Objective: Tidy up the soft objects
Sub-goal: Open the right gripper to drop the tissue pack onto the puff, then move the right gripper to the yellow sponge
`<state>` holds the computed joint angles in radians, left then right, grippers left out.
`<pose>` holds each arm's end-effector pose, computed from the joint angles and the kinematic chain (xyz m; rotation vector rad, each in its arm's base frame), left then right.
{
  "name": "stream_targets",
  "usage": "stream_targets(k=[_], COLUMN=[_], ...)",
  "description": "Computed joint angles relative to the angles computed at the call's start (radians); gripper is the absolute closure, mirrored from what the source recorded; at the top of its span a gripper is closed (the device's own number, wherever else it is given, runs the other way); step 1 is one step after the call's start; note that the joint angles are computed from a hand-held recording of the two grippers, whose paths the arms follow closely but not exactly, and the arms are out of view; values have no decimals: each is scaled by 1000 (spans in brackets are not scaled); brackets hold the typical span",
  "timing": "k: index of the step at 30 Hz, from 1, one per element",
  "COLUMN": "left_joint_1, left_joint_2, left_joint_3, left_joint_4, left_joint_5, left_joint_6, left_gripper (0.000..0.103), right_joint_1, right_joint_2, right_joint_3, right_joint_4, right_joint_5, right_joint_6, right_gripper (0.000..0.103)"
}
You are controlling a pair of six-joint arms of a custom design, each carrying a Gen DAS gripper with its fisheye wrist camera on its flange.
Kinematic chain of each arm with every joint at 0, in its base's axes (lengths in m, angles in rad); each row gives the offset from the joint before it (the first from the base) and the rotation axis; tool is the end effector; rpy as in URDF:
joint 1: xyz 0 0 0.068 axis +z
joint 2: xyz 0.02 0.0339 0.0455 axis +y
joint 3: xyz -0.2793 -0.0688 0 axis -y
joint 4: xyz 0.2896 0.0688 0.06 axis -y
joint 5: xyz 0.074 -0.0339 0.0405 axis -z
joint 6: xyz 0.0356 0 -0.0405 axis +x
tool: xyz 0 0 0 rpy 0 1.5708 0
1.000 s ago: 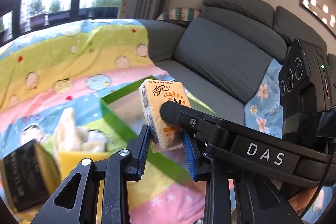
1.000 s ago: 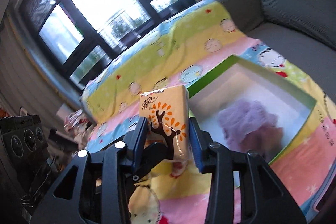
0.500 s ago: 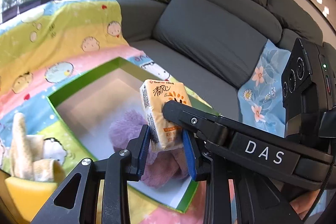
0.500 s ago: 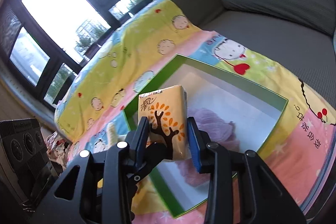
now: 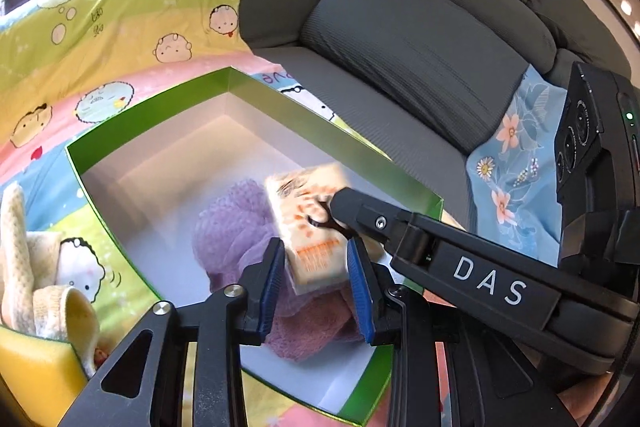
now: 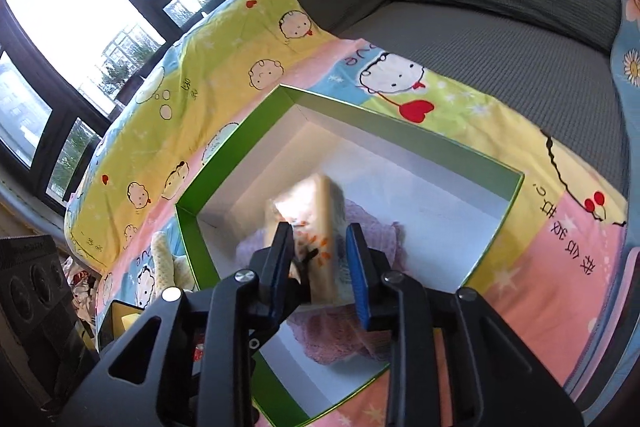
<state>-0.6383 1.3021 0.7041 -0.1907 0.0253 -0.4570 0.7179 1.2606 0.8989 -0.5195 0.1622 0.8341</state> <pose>0.2374 -0.1772 0.1916 0.2327 2.4194 -0.5480 0.2269 0.1906 0.2489 0.2178 2.4892 0.4834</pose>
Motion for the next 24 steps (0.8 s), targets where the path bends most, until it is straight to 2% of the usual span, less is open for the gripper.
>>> stream_targets(k=[3,6,8,10,11,15,17,21,24], left_joint_1=[4,-7,-2,11,17,45,61,110,192], left_joint_2=[-21,-66,-116,-195,-250,-447,-529,-792,-1009], left_joint_3=[-5,-7,-12,-33,-51,-101,-118,-174,-210], left_joint_4=[-19,-77,-123,-164,-185,-314,-389,-615,-816], left_joint_5=[7,-37,-47,-47,-55,-105,-133,-200,-212], left_joint_6=[-4,2,-6,-26,-40,-84,-117,-201,-231], left_gripper=[71,70,58,34,30,27,27,26,26], right_joint_1=[27,51,68,92,104,148,161,203,239], right_joint_2=[-11,-35,-68,-97,-102,-122,-125,-93,-37], right_joint_3=[12,17,11,11,15,25,21,29,48], right_joint_4=[-17,-29,-25,-23,-25,-17,14,60,103], right_joint_5=[59,94,112,132,141,132,85,17,-60], right_joint_6=[-22,-40,-42,-51,-55,-56,-55,-72,-66], right_gripper=[73,61,35,26,22,13,10,10,10])
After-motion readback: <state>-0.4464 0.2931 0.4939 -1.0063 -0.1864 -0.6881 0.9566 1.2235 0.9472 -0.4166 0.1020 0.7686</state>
